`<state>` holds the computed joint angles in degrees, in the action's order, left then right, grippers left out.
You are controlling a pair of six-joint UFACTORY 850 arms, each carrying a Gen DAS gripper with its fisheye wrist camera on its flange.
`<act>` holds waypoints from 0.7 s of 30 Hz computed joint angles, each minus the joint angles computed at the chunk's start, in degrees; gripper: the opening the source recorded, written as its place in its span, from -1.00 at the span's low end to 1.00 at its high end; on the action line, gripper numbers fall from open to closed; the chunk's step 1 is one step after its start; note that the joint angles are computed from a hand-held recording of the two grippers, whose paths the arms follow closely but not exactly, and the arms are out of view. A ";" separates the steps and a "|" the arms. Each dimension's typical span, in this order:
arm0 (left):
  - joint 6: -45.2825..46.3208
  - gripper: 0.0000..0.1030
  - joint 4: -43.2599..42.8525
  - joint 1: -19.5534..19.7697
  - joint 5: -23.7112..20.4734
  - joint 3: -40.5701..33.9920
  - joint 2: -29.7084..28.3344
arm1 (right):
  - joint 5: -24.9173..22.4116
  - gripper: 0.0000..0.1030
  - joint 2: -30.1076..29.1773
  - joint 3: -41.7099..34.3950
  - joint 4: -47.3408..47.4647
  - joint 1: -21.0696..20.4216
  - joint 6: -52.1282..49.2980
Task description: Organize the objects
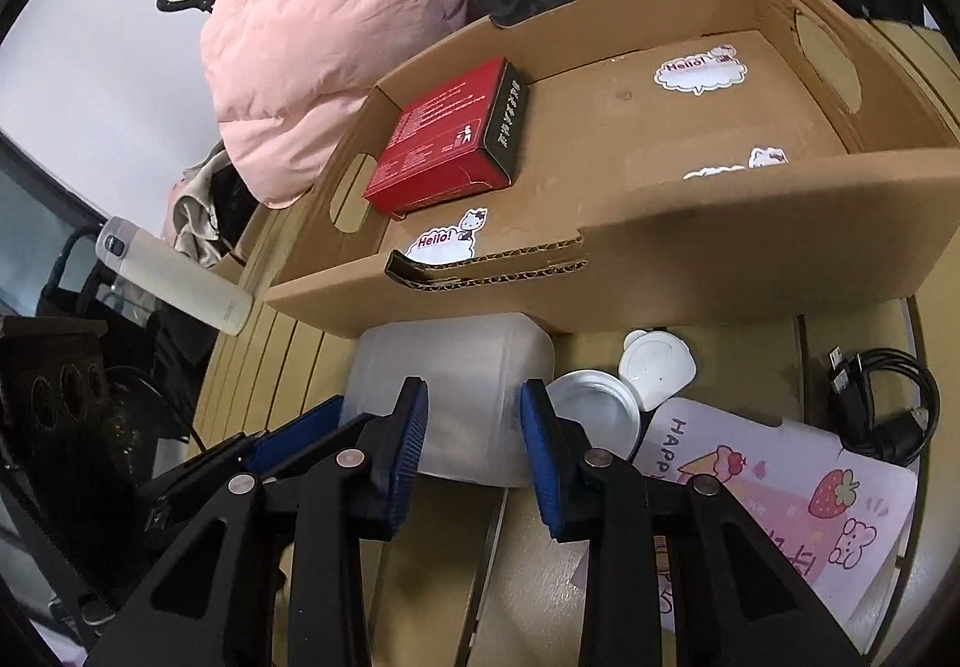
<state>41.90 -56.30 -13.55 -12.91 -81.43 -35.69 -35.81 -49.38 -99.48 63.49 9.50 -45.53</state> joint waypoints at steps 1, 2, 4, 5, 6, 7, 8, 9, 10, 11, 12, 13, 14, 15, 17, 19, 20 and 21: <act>1.31 -0.61 -0.98 -0.33 1.31 1.21 1.24 | 0.59 -0.38 0.45 0.27 -1.06 0.18 0.71; 2.42 -0.61 -1.78 -0.77 2.75 2.61 2.72 | 1.33 -0.38 1.05 0.73 -1.72 0.40 0.84; 7.58 -0.61 -6.67 -1.41 3.94 4.92 5.27 | 2.03 -0.39 3.68 3.71 1.12 0.42 -2.33; 9.59 -0.61 -8.97 -1.58 3.67 5.77 6.43 | 2.49 -0.39 4.99 5.17 2.20 0.48 -3.67; 10.16 -0.62 -9.65 -1.72 2.95 6.22 7.33 | 3.16 -0.38 6.60 6.99 3.61 0.44 -5.13; 11.72 -0.62 -11.14 -1.96 2.31 6.55 8.25 | 3.61 -0.38 8.36 8.85 4.68 0.31 -6.13; 12.20 -0.64 -11.62 -2.12 1.99 6.55 8.69 | 4.13 -0.38 9.83 10.36 5.36 0.20 -6.91; 12.08 -0.65 -11.39 -2.35 1.45 6.04 8.82 | 4.86 -0.38 11.48 12.00 6.22 0.02 -8.04; 11.44 -0.66 -10.72 -2.50 0.57 5.12 8.65 | 5.03 -0.39 12.82 13.23 7.19 -0.40 -9.01; 9.53 -0.67 -8.95 -2.58 -0.55 3.66 8.07 | 4.80 -0.39 13.70 13.84 7.41 -0.87 -9.11; 7.15 -0.67 -6.70 -2.64 -1.64 2.04 7.28 | 4.73 -0.39 14.54 14.22 7.45 -1.48 -9.10; 5.53 -0.67 -5.30 -2.67 -2.78 0.25 6.35 | 4.71 -0.39 14.92 14.10 6.79 -1.84 -8.45; 3.92 -0.67 -3.76 -2.79 -3.63 -2.00 5.14 | 4.58 -0.38 14.92 13.48 5.45 -2.20 -7.09; 2.11 -0.67 -1.91 -2.97 -3.98 -4.03 4.06 | 4.37 -0.38 14.68 12.32 3.49 -2.62 -5.08; -5.19 -0.67 5.45 -3.25 -5.28 -10.19 0.58 | 4.04 -0.38 13.29 8.70 -0.49 -3.31 -1.19; -11.83 -0.67 11.18 -2.91 -8.69 -17.60 -3.91 | 2.76 -0.39 10.66 3.47 -4.37 -4.05 2.98; -14.83 -0.67 12.90 -2.57 -10.76 -21.81 -6.55 | 1.64 -0.39 8.05 -1.17 -7.56 -4.39 6.45; -17.63 -0.67 15.03 -2.38 -12.60 -25.88 -9.08 | 1.24 -0.39 6.62 -3.82 -9.70 -4.51 8.64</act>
<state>24.27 -41.27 -15.93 -25.51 -107.31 -44.77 -34.57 -42.75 -103.31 53.79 5.00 -36.89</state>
